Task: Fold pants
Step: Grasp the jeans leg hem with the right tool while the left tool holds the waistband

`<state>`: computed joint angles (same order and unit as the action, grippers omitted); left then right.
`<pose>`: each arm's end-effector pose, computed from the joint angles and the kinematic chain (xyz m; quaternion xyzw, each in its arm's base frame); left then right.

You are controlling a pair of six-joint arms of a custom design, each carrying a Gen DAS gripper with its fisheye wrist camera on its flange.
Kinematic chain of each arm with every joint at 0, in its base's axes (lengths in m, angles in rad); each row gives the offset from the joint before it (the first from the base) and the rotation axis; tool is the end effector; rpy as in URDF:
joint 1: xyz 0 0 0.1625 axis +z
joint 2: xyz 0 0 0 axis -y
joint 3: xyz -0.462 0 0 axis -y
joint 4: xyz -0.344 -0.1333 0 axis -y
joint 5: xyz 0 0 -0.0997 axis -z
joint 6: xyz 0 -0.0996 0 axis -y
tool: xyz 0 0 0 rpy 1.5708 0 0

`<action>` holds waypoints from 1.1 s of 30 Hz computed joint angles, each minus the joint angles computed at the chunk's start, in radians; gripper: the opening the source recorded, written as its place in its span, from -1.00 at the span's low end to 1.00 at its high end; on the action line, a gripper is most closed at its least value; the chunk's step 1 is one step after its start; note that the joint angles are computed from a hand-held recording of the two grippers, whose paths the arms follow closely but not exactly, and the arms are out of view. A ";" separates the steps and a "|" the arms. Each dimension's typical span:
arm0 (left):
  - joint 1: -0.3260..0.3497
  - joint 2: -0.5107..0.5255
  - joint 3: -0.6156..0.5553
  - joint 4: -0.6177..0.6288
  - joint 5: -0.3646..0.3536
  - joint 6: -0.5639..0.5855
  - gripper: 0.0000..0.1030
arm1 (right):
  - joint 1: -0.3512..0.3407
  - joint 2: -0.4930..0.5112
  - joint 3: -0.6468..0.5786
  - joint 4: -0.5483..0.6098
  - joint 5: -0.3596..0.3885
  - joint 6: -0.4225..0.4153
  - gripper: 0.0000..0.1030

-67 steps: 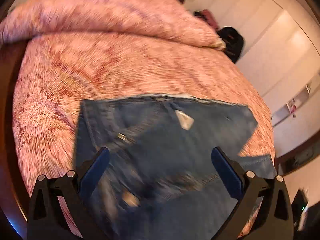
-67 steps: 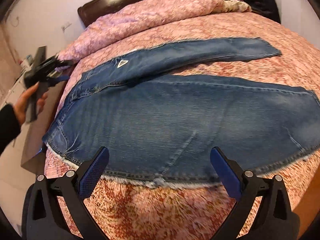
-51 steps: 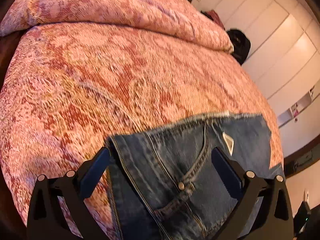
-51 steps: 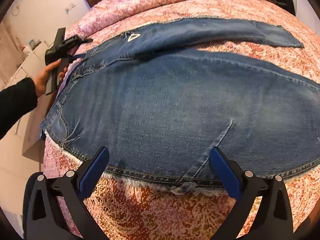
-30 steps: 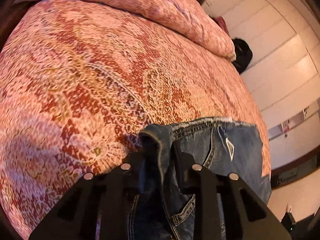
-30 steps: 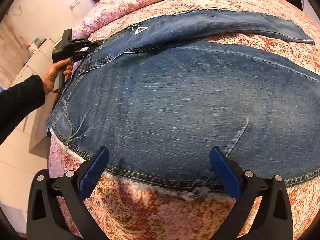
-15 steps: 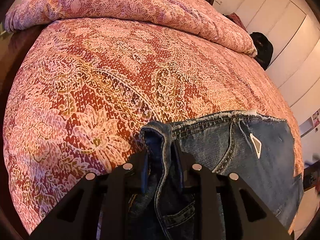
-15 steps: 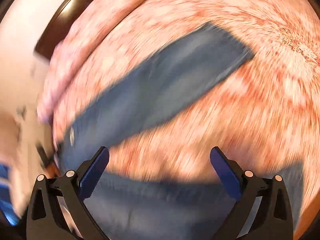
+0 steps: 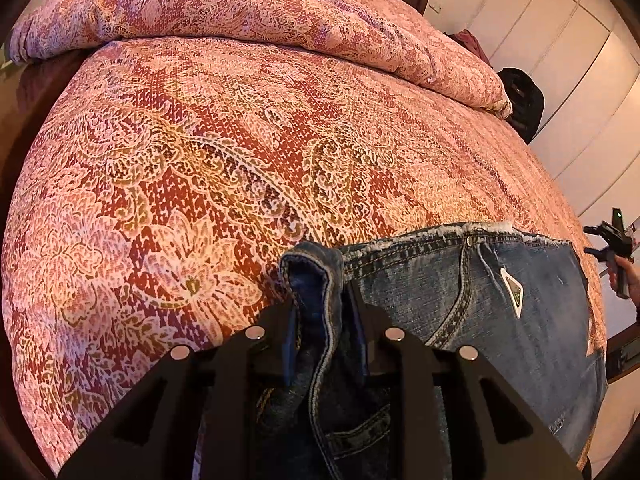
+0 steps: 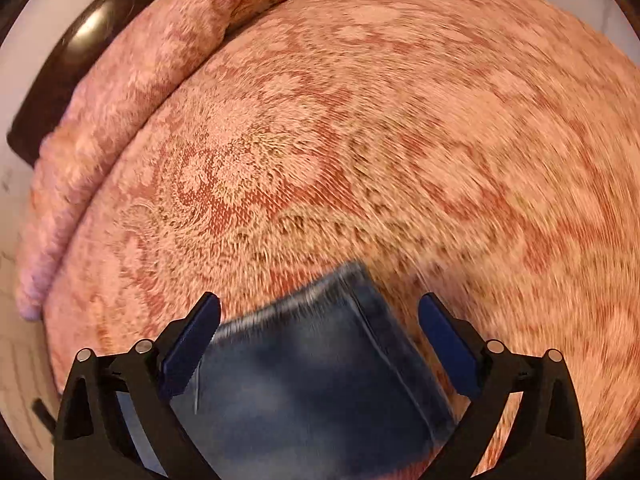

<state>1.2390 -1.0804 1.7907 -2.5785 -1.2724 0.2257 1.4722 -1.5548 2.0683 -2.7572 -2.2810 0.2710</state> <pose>-0.0423 -0.6218 0.2839 0.2479 0.9463 -0.1541 0.1390 0.0255 -0.4367 0.4585 -0.2755 -0.8489 0.3367 0.3003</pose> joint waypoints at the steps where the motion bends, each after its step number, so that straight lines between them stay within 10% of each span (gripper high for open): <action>1: 0.001 -0.001 0.002 -0.003 -0.002 0.001 -0.55 | 0.003 0.027 -0.030 0.041 -0.032 -0.002 0.80; 5: 0.004 -0.005 0.004 0.000 -0.002 0.005 -0.55 | -0.026 0.056 -0.069 0.121 -0.075 -0.005 0.08; 13: -0.004 -0.003 -0.001 0.010 0.010 -0.005 -0.55 | -0.032 0.095 -0.075 0.178 -0.142 -0.022 -0.06; 16: -0.009 -0.001 -0.015 0.029 0.011 -0.060 -0.61 | -0.024 0.068 -0.084 0.253 -0.096 -0.022 -0.70; 27: -0.056 -0.099 0.051 -0.101 -0.089 -0.088 -0.78 | 0.213 -0.134 0.075 0.119 -0.177 -0.009 -0.72; 33: -0.092 -0.239 0.128 -0.133 -0.208 -0.099 -0.78 | 0.483 -0.290 0.185 0.296 -0.329 0.249 -0.72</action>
<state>1.1468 -1.3190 1.9189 -2.7115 -1.4801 0.1268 1.9553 -1.8447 2.2535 -2.4612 -2.6097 0.5197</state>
